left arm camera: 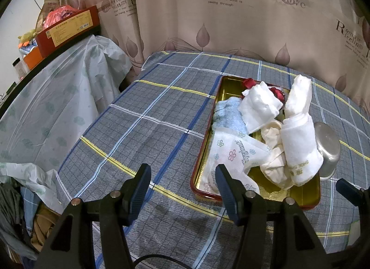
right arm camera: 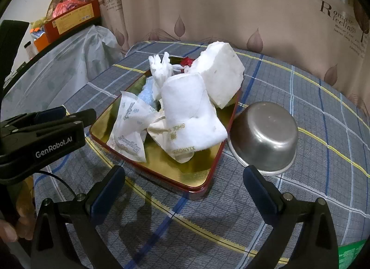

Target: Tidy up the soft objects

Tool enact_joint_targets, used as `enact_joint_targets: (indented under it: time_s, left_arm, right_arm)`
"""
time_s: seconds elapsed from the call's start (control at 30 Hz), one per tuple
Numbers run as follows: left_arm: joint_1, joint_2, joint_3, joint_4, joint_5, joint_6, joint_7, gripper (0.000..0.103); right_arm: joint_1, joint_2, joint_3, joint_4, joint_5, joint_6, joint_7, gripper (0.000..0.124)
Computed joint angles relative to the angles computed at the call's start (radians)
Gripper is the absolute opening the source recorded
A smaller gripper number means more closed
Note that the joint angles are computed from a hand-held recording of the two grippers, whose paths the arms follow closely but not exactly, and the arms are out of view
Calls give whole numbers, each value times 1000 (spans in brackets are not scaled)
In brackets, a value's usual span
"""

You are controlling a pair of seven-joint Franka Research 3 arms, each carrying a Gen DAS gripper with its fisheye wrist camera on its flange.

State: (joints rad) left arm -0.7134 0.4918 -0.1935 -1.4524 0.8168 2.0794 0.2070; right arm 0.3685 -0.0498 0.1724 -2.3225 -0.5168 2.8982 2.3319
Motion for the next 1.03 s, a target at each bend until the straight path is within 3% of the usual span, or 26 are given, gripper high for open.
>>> enact_joint_targets:
  time_s: [1.03]
  left_arm:
    - [0, -9, -2, -15, 18, 7, -8, 59]
  right_arm:
    - [5, 1, 2, 3, 6, -6, -2, 101]
